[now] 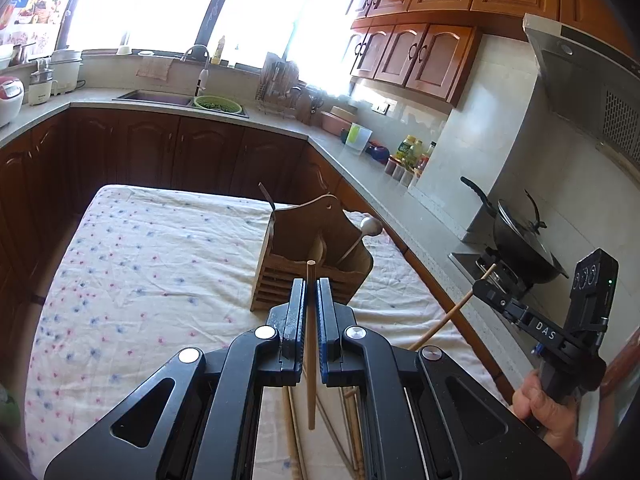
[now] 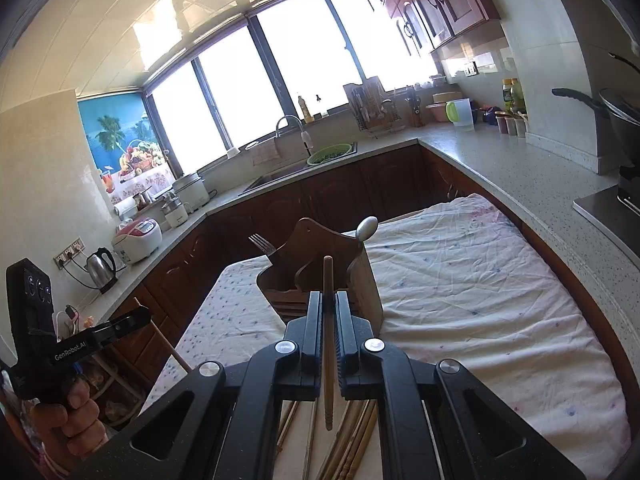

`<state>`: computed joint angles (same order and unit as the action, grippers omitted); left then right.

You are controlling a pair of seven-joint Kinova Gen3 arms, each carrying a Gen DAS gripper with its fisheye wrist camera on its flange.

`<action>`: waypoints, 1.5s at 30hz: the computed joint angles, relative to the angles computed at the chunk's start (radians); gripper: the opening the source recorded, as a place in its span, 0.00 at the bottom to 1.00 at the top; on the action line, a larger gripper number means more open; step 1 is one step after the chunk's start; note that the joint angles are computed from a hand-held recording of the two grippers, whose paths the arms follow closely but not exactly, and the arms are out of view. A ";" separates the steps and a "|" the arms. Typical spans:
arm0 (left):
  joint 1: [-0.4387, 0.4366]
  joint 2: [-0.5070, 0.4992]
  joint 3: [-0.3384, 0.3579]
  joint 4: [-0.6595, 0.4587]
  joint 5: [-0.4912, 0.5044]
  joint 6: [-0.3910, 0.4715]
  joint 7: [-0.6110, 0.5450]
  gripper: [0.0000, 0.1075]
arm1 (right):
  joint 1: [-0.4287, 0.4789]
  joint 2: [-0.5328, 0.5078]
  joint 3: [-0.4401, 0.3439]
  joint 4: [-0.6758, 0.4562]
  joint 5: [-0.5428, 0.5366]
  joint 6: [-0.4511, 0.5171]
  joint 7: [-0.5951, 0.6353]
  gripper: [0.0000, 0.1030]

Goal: Organize utensils
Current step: 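Carry the chopsticks upright and lower them into the caddy with both tools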

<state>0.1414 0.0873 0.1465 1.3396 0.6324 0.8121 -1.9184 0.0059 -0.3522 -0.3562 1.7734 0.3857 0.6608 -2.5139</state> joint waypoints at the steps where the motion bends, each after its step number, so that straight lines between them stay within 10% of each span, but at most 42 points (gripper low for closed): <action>1: 0.001 0.002 0.000 -0.004 -0.002 -0.003 0.002 0.04 | 0.002 0.000 -0.002 0.000 0.002 -0.001 -0.002 0.05; 28: 0.092 0.260 0.012 -0.439 -0.289 -0.164 0.328 0.04 | 0.058 0.178 -0.002 -0.216 0.339 -0.107 -0.145 0.05; 38: 0.127 0.320 0.011 -0.387 -0.396 -0.247 0.445 0.04 | -0.019 0.246 0.054 -0.154 0.510 -0.130 -0.324 0.05; 45: 0.144 0.350 0.025 -0.374 -0.425 -0.210 0.447 0.04 | -0.109 0.290 0.149 -0.128 0.428 -0.134 -0.283 0.05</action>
